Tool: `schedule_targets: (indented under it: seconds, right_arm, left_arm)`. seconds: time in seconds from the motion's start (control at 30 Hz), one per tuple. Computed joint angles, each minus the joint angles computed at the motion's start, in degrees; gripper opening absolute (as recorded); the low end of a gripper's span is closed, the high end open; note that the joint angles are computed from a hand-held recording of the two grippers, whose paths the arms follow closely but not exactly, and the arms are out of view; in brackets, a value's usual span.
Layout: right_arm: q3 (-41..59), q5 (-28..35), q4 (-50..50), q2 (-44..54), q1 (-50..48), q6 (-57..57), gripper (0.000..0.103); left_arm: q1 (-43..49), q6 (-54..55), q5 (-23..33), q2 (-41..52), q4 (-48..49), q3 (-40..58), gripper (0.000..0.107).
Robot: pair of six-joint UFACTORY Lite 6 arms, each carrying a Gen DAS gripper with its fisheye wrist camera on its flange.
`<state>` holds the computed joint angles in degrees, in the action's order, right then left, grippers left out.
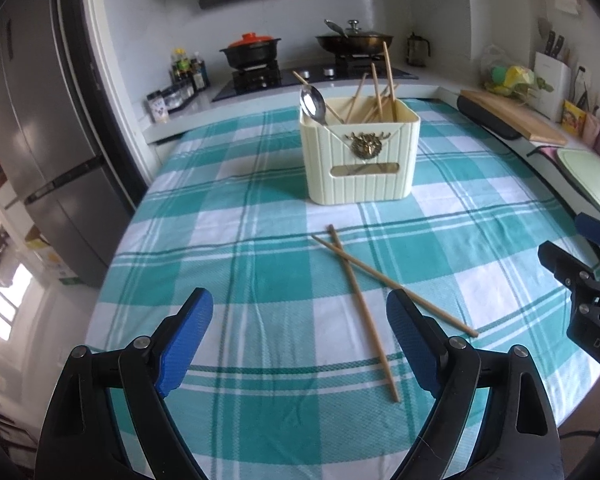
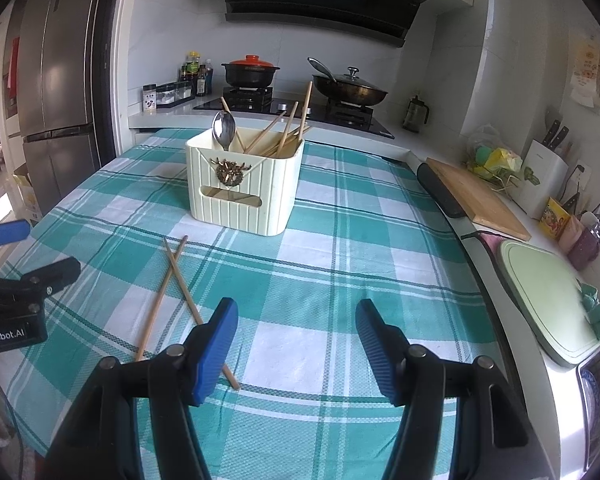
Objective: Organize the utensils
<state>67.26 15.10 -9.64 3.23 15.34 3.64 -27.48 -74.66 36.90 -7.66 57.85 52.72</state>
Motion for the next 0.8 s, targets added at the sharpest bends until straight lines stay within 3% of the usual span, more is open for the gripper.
schedule_targets:
  seconds: [0.27, 0.8]
  right_arm:
    - [0.83, 0.81, -1.48, 0.22, 1.32, 1.59, 0.062]
    - [1.55, 2.58, -14.04, 0.04, 3.11, 14.58, 0.062]
  left_arm:
    - [-1.65, -1.95, 3.32, -1.16, 3.08, -0.12, 0.093]
    - [-0.69, -1.33, 2.62, -0.42, 1.91, -0.55, 0.093]
